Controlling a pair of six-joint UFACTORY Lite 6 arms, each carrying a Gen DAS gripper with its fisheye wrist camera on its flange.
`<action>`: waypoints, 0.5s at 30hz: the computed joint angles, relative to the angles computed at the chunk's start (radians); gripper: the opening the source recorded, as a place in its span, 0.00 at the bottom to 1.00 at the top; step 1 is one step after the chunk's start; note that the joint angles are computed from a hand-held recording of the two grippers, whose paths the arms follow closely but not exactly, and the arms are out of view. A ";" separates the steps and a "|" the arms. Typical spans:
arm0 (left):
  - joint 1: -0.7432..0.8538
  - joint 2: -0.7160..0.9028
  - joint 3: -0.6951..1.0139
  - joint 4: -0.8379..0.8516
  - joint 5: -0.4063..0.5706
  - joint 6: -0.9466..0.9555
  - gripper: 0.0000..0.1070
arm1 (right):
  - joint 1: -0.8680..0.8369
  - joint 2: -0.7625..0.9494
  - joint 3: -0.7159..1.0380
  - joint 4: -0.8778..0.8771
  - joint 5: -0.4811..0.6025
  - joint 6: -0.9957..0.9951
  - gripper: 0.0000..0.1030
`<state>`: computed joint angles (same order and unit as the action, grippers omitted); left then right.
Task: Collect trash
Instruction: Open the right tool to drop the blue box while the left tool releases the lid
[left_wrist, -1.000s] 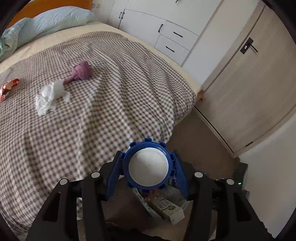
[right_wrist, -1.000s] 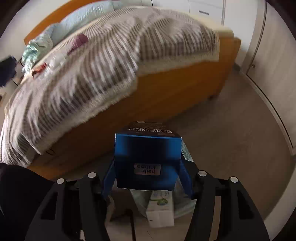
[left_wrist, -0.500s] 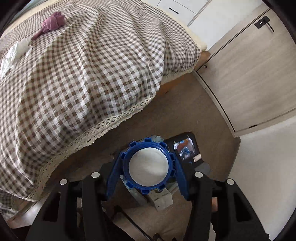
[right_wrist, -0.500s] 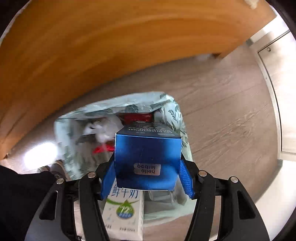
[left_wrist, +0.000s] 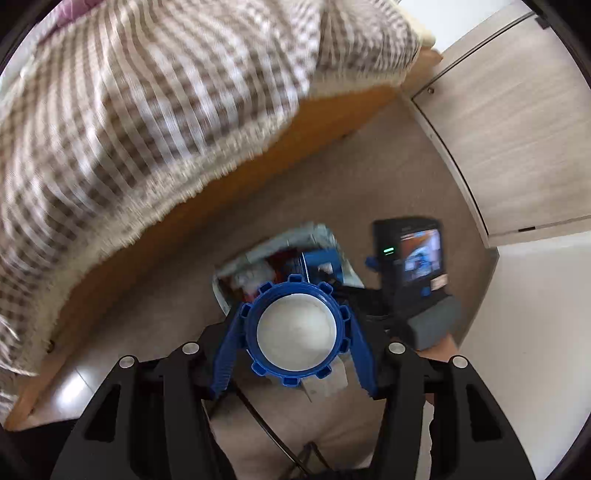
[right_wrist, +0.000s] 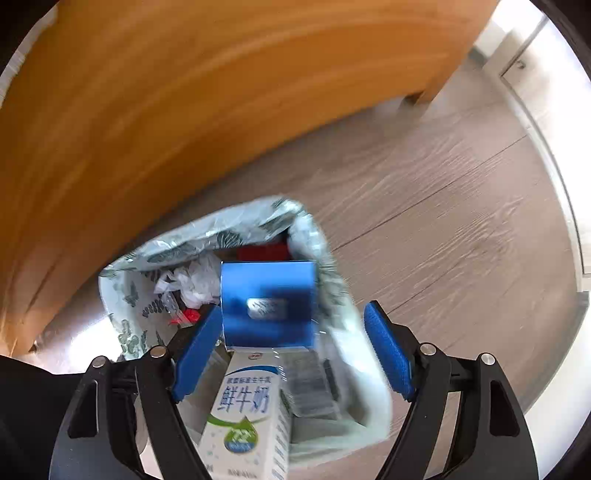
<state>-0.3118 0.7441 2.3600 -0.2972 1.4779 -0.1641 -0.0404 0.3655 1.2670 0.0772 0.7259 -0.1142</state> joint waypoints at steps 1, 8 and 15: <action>-0.005 0.005 -0.015 -0.003 0.002 -0.020 0.48 | -0.026 -0.052 -0.027 0.007 0.003 -0.010 0.74; -0.112 0.063 -0.099 0.065 -0.028 -0.167 0.48 | -0.260 -0.381 -0.193 0.189 0.105 -0.194 0.74; -0.260 0.267 -0.053 0.180 0.002 -0.267 0.77 | -0.449 -0.618 -0.352 0.229 0.205 -0.319 0.74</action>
<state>-0.5719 1.0112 2.3071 -0.1174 1.4795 -0.4307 -0.4897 -0.2520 0.9147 0.3059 0.9304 -0.4330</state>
